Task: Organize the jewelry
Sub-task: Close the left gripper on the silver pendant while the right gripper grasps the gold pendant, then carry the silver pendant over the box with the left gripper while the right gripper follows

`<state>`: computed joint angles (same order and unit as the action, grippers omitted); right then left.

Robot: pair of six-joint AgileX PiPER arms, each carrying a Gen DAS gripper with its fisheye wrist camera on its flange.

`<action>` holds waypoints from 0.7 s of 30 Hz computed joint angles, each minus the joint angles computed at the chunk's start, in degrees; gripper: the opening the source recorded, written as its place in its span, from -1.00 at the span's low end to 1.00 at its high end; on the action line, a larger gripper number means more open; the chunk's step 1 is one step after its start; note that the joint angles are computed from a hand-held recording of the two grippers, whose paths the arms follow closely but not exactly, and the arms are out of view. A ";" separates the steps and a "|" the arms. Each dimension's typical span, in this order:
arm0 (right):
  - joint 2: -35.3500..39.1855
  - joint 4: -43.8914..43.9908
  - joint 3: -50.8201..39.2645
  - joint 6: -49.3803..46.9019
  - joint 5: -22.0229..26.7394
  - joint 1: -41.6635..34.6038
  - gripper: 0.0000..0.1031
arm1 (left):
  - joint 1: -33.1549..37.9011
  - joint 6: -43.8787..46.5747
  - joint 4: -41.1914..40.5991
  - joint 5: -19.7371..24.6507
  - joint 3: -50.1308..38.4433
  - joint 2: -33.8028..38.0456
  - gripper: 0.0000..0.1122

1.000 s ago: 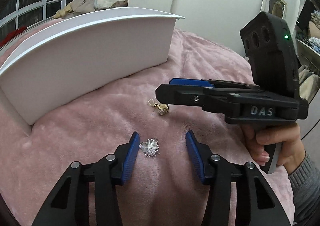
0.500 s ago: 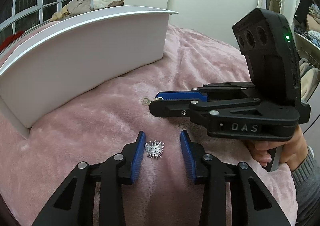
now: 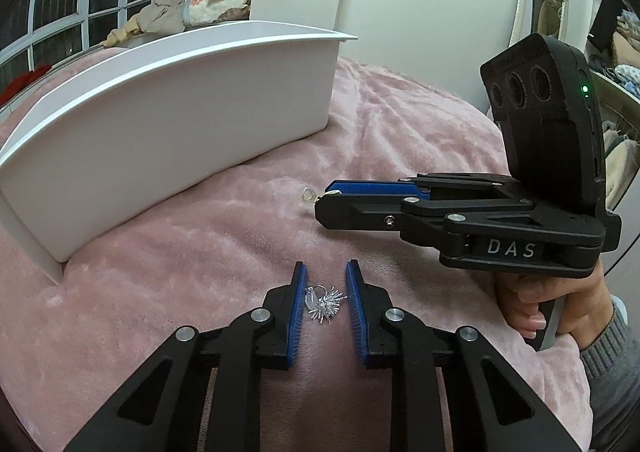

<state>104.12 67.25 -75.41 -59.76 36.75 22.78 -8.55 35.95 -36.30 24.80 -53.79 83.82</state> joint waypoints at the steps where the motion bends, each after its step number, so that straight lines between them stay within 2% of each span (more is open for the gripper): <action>1: 0.00 -0.01 -0.01 0.14 -0.05 -0.03 -0.67 | 0.18 0.66 -0.62 0.12 0.07 -0.14 -0.55; 9: -2.13 3.05 2.89 -1.90 -2.42 -0.21 -0.67 | 3.39 7.57 -8.13 2.70 -0.24 -2.22 -0.55; 15: -4.47 0.77 3.82 0.18 -5.27 0.88 -0.67 | 3.82 5.40 -6.95 2.77 -1.57 -2.58 -0.55; 21: -5.72 -10.78 0.88 9.98 -8.79 4.41 -0.67 | 6.04 3.13 -4.64 3.06 -3.03 -5.09 -0.55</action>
